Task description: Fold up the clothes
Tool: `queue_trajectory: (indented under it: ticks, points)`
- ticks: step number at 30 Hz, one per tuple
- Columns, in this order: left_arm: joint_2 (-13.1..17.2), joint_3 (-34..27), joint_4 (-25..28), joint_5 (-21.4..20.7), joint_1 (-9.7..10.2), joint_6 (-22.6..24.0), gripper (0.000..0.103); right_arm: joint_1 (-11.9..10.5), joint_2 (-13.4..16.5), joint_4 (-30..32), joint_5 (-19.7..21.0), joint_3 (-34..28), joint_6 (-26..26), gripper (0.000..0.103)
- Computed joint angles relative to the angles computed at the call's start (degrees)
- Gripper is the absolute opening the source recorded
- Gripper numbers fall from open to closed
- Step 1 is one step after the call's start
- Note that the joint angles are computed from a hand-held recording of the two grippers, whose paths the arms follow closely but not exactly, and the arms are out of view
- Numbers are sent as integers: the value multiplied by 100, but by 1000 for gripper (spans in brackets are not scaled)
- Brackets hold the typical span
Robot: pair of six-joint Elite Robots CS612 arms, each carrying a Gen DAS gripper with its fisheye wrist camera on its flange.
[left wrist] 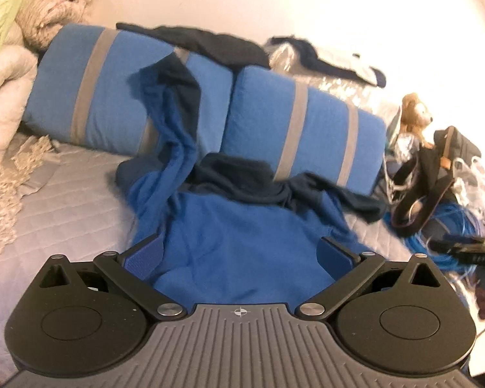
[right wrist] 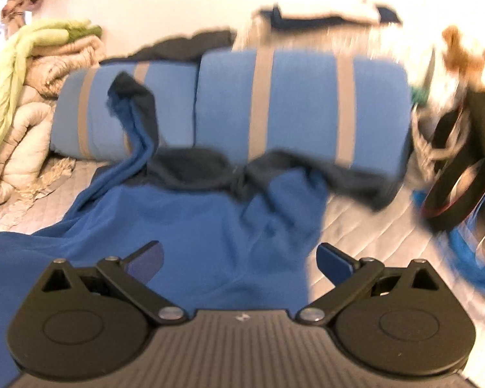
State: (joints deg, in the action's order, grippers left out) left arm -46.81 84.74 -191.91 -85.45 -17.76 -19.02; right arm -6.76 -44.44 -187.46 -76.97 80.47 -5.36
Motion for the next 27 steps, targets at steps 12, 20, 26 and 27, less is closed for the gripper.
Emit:
queue_trajectory:
  ticks: [12,20,26,27]
  points:
    - [-233,610,-843,-396,301,-345,103,-759,-334,-105,1517,565,1480,103]
    - [-359,843,-723,-273,425,-521,103,-917,-428,-211,1419,915,1511,103]
    - [-381,969,-866,-472,554,-556,103,-967,-385,-507,1480,1006,1783,103]
    - [-380,988,-898,-514,575,-586,103,-970,-374,-548,1509,1009,1833,103]
